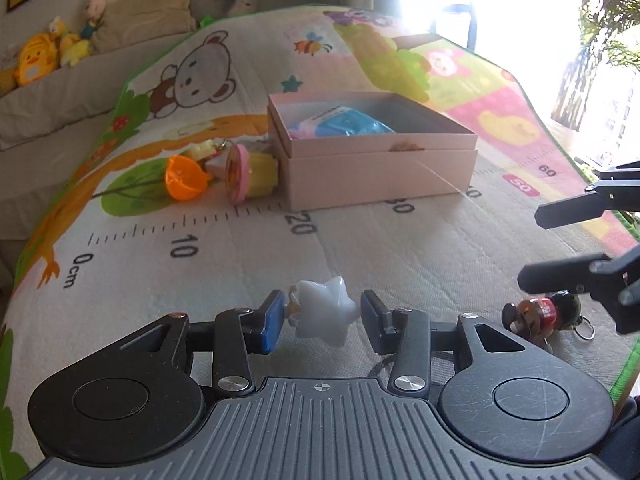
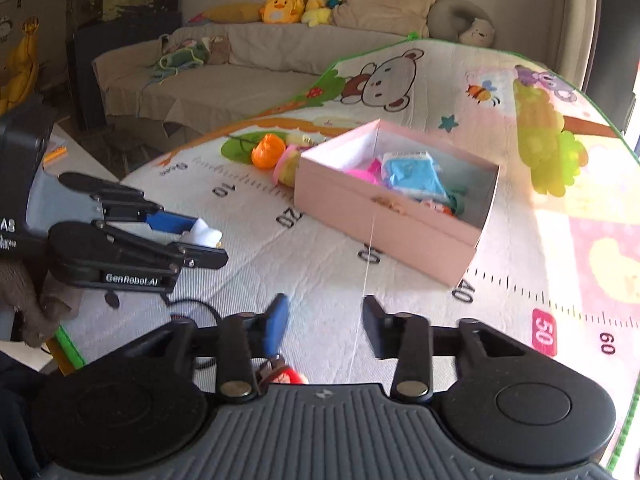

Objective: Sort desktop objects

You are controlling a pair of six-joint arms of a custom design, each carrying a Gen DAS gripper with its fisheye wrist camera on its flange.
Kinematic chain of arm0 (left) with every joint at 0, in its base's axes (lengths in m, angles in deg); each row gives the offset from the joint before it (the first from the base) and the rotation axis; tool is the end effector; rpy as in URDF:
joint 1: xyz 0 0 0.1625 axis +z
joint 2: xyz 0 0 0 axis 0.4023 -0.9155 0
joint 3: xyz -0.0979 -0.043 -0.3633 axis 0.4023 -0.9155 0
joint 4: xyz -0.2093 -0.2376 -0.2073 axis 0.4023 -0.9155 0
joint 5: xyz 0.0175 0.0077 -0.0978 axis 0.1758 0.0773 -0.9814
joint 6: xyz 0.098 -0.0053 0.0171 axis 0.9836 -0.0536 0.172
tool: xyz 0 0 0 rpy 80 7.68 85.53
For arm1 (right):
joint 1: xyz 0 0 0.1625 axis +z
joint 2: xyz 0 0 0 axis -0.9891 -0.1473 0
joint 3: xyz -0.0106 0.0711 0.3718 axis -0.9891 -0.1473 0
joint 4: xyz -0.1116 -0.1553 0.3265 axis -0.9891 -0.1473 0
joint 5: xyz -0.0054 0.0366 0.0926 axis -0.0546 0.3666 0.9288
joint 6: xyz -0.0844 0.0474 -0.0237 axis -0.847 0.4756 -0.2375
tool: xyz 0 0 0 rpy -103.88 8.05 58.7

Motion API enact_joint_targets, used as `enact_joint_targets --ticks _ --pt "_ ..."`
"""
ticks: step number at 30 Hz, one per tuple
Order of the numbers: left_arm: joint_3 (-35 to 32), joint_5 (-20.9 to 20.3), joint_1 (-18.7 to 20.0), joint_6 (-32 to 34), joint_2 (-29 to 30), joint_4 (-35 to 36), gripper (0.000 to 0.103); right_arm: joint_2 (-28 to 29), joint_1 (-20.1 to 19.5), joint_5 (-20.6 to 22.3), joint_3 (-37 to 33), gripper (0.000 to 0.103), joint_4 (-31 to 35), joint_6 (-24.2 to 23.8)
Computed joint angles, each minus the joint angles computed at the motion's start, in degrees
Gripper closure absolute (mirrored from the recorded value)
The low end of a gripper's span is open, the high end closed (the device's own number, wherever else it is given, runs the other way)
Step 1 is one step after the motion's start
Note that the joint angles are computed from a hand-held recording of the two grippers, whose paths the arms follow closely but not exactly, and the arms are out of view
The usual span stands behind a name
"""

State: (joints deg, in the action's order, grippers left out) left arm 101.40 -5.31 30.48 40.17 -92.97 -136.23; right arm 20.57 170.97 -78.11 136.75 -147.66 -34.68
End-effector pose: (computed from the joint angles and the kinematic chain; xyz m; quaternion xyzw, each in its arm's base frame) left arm -0.2967 -0.7006 0.0028 0.4651 0.8369 -0.2396 0.1610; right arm 0.0808 -0.5783 0.2762 0.1992 -0.8310 0.3613 0.3732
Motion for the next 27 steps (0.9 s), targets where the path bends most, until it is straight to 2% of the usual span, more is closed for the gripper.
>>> enact_joint_targets --ticks 8,12,14,19,22,24,27 --pt "1.1 0.5 0.1 0.7 -0.1 -1.0 0.055 3.2 -2.1 -1.7 -0.3 0.021 -1.5 -1.4" --pt "1.0 0.6 0.1 0.5 0.0 -0.9 0.047 5.6 -2.2 -4.8 -2.5 0.021 -6.8 -2.8" --pt "0.9 0.6 0.0 0.4 0.1 -0.9 0.046 5.8 -2.6 -5.4 -3.0 0.021 -7.4 -1.3" --pt "1.1 0.3 0.0 0.5 0.1 -1.3 0.036 4.1 -3.9 -3.2 -2.0 0.021 -5.6 5.1" --pt "1.2 0.1 0.1 0.3 0.1 -1.4 0.033 3.0 -4.6 -0.9 -1.2 0.024 -4.0 9.0" --pt "1.0 -0.1 0.2 -0.2 0.1 -1.3 0.031 3.0 -4.6 0.4 -1.1 0.033 -4.1 8.8" --pt "0.7 -0.2 0.4 -1.0 0.1 -0.9 0.029 3.6 -4.4 1.9 -1.5 0.039 -3.6 7.9"
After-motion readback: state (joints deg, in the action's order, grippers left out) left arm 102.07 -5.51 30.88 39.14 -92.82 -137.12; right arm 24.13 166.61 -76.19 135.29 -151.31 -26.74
